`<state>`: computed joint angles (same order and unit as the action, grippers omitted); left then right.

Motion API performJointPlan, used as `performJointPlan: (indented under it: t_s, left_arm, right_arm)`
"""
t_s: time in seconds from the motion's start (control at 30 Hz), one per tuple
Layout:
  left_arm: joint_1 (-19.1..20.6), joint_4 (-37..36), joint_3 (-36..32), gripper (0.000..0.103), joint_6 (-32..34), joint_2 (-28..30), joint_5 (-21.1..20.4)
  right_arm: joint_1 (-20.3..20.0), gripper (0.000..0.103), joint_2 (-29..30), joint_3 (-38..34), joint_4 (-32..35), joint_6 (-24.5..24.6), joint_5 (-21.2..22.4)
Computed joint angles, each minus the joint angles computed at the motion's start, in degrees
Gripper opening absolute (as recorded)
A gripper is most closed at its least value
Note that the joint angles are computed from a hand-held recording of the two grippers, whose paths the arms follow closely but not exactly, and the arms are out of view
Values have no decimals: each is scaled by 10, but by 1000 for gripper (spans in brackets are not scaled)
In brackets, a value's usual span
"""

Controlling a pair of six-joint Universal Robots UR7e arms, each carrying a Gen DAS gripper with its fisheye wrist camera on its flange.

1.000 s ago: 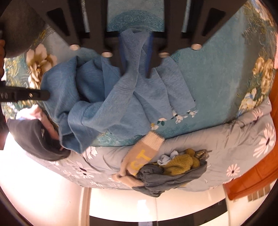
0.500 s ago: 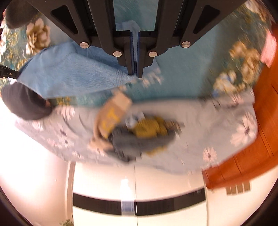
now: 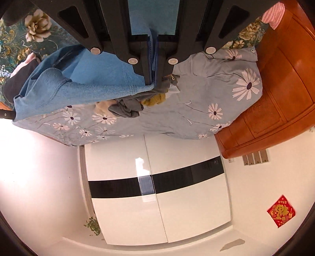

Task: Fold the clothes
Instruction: 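Lift the blue sweater with both grippers and shake it open, then lay the blue sweater flat on the blanket with both grippers and release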

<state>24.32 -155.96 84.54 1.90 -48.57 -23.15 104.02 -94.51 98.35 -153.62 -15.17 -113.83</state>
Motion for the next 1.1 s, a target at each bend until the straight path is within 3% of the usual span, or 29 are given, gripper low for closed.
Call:
performJointPlan:
  t_s: [0.17,0.33,0.47,0.6,0.73,0.93,1.1]
  left_arm:
    - [-43,-34,61,3,25,-52,12]
    - [-80,50,89,3,-13,-120,-18]
    - [-78,153,45,4,-23,-131,-39]
    - [-21,280,-12,5,-83,-87,-47]
    - [54,323,-41,3,-142,-27,-74]
    - [154,353,-98,3,-248,55,-195]
    - [206,380,-164,3,-274,112,-244]
  right_arm:
    - [31,3,-44,21,24,-30,4]
    - [61,3,-95,38,56,-50,35]
    - [76,3,-81,-3,101,-64,46]
    - [44,3,-32,-44,157,-59,36]
    - [-15,3,38,-56,184,-46,-5]
    - [-113,3,142,-83,197,4,-28]
    - [-162,3,219,-148,236,53,-27]
